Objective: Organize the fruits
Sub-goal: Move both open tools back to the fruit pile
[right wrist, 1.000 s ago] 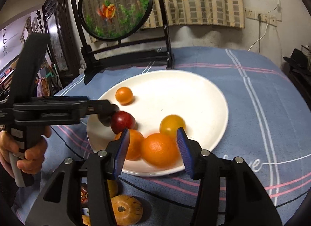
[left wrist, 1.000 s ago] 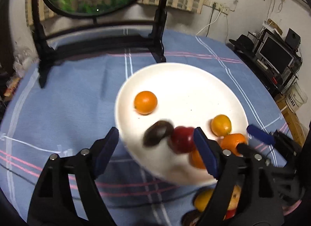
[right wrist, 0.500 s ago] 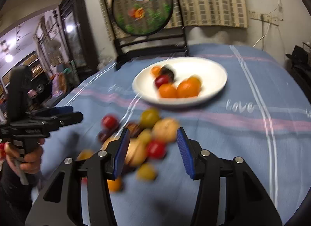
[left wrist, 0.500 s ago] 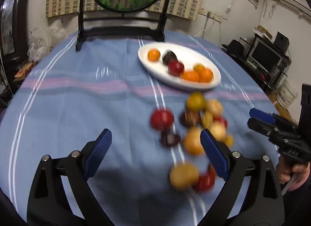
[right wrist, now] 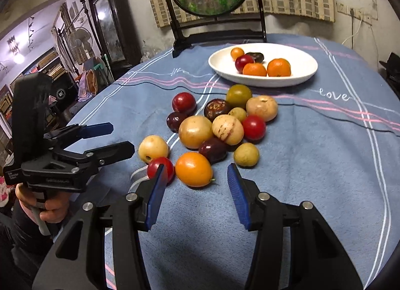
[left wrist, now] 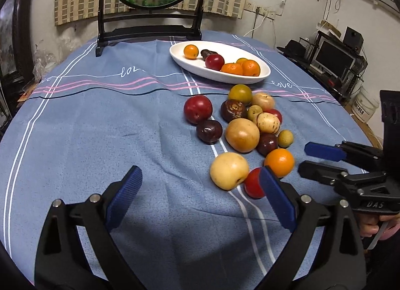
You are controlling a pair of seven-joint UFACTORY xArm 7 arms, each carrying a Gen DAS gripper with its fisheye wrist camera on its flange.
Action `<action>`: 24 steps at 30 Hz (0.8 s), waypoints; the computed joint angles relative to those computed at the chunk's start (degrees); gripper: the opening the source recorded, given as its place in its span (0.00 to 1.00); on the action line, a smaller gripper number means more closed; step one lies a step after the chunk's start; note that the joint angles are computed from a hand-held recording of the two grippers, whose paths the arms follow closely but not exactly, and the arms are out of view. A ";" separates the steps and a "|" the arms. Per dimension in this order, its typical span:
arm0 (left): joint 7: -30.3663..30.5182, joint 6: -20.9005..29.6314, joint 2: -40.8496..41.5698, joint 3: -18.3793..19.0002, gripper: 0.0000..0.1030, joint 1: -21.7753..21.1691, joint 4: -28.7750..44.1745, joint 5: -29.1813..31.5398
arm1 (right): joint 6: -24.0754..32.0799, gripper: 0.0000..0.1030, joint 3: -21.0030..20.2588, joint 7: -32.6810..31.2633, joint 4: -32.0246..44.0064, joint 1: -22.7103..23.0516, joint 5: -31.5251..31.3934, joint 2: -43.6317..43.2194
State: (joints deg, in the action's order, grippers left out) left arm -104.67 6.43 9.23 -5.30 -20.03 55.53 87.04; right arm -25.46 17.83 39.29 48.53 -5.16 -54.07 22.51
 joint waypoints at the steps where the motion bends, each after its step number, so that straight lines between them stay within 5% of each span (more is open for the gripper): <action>1: -0.57 -0.13 -0.06 0.09 0.93 0.05 -0.06 0.37 | 0.32 0.50 0.22 0.28 0.06 -0.11 -0.25 0.25; 9: -1.86 -0.04 0.00 -0.13 0.93 0.25 0.27 1.51 | 7.60 0.50 11.08 7.10 4.54 -9.62 -7.93 4.68; 16: -3.05 0.12 -0.18 -0.56 0.93 0.59 0.25 2.55 | 13.37 0.50 19.13 4.02 5.43 -15.80 -5.63 7.43; 24: -3.06 -0.19 -0.09 -0.60 0.93 0.90 0.20 2.54 | 14.65 0.49 19.75 -1.38 5.10 -15.09 0.02 7.31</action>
